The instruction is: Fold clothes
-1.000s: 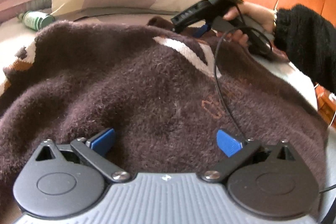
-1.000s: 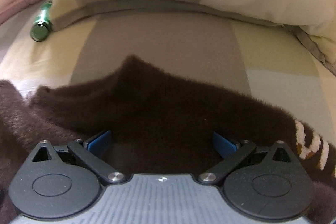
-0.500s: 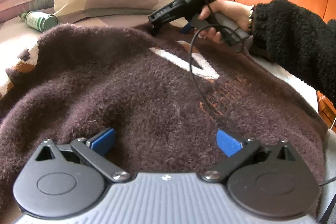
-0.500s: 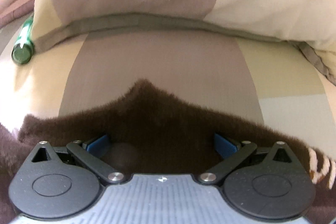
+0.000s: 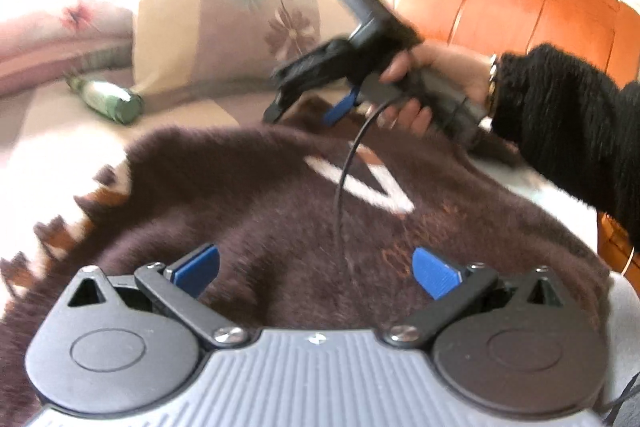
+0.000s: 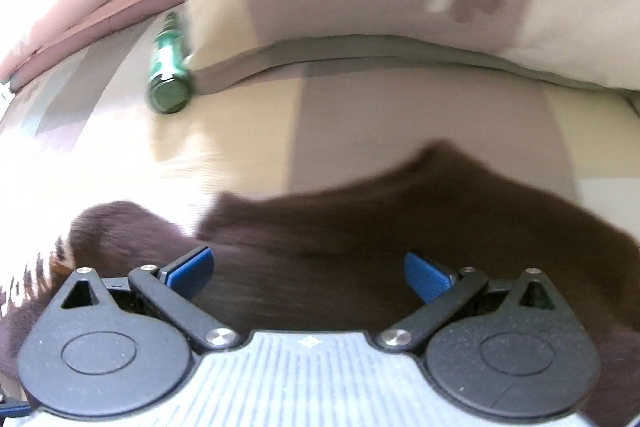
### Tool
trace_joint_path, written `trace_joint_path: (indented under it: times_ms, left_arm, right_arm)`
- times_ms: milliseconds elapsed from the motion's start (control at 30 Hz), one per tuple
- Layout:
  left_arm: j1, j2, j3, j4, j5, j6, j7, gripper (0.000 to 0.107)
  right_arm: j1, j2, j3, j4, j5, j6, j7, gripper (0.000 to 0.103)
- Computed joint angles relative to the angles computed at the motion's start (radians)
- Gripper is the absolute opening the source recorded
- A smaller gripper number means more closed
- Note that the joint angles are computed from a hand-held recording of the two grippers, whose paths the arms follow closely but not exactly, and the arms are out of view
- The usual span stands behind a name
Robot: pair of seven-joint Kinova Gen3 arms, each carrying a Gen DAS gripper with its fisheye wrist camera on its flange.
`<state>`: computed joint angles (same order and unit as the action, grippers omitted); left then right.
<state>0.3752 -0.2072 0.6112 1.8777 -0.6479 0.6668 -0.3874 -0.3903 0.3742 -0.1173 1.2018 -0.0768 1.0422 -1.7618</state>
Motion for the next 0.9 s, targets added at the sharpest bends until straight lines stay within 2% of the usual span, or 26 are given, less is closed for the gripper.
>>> trace_joint_path:
  times_ms: [133,233,400,500,567,767,900]
  left_arm:
    - [-0.022,-0.033,-0.003,0.015,0.019,-0.007,0.01,0.102]
    - [-0.044,-0.039,0.012,0.01,0.031,0.006,0.01,0.102]
    - [-0.058,-0.055,-0.007,0.034,0.09,-0.059,-0.031,0.102]
    - [-0.078,-0.034,0.03,0.008,0.09,-0.016,-0.047,0.102]
    - [-0.071,-0.03,0.027,0.005,0.092,-0.016,-0.055,0.102]
    - [-0.07,-0.032,0.034,-0.008,0.098,0.007,-0.041,0.102]
    - [-0.067,-0.041,0.039,-0.017,0.092,0.02,-0.035,0.102]
  right_arm:
    - [-0.151,0.062,0.073,-0.054,0.146,0.036,-0.146,0.103]
    - [-0.154,0.077,0.041,-0.057,0.183,0.077,-0.179,0.103]
    - [-0.178,0.086,0.031,-0.073,0.208,0.149,-0.16,0.103]
    - [-0.215,0.134,0.059,-0.136,0.254,0.172,-0.218,0.103]
    - [-0.26,0.157,0.089,-0.149,0.317,0.146,-0.282,0.103]
    - [-0.261,0.099,0.078,-0.008,0.391,-0.039,-0.346,0.103]
    - [-0.233,0.068,0.052,-0.011,0.341,0.005,-0.305,0.103]
